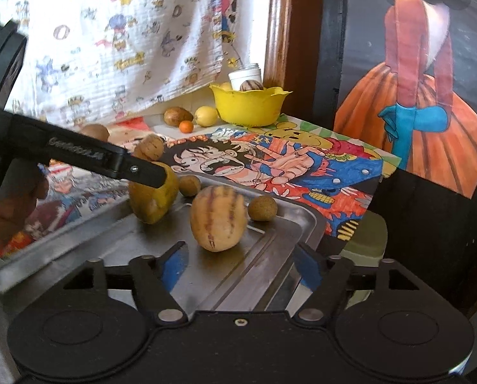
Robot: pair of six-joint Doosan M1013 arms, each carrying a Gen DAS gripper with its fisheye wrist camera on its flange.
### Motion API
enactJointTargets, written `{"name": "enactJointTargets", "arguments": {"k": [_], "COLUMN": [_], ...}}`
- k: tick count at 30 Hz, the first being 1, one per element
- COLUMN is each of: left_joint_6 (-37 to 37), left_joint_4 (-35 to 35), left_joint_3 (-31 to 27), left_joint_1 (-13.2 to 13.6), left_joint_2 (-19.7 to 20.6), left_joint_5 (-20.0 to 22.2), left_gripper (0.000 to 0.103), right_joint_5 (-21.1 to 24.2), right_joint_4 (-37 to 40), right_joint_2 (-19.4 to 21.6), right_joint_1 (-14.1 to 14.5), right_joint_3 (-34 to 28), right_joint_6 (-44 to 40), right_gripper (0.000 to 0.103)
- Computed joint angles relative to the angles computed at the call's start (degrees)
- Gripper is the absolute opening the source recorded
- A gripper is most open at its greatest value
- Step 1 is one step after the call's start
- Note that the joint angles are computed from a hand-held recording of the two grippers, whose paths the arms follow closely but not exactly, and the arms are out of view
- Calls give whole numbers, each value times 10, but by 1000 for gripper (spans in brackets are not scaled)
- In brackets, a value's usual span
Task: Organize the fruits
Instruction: 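Carry the mango and striped melon onto the metal tray and open both tools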
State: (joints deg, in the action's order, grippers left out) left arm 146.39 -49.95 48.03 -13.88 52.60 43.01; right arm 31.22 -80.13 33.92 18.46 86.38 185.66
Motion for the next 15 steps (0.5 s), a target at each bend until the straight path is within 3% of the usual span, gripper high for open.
{"name": "enactJointTargets", "arguments": {"k": [2, 5, 10, 15], "left_joint_6": [8, 12, 32, 63], "left_joint_4": [-12, -24, -47, -75], "left_joint_3": [24, 64, 122, 175], "left_joint_1": [3, 6, 17, 31], "left_joint_2": [-14, -37, -71, -102], "left_joint_5": [-15, -45, -72, -86], "left_gripper": [99, 102, 102, 103], "right_joint_5": [0, -2, -7, 3], "right_joint_4": [-1, -2, -11, 1], "right_joint_2": [-6, -14, -30, -40], "right_joint_1": [4, 12, 29, 48], "right_joint_3": [6, 16, 32, 39], "right_joint_6": [21, 49, 91, 92], "right_gripper": [83, 91, 101, 102]}}
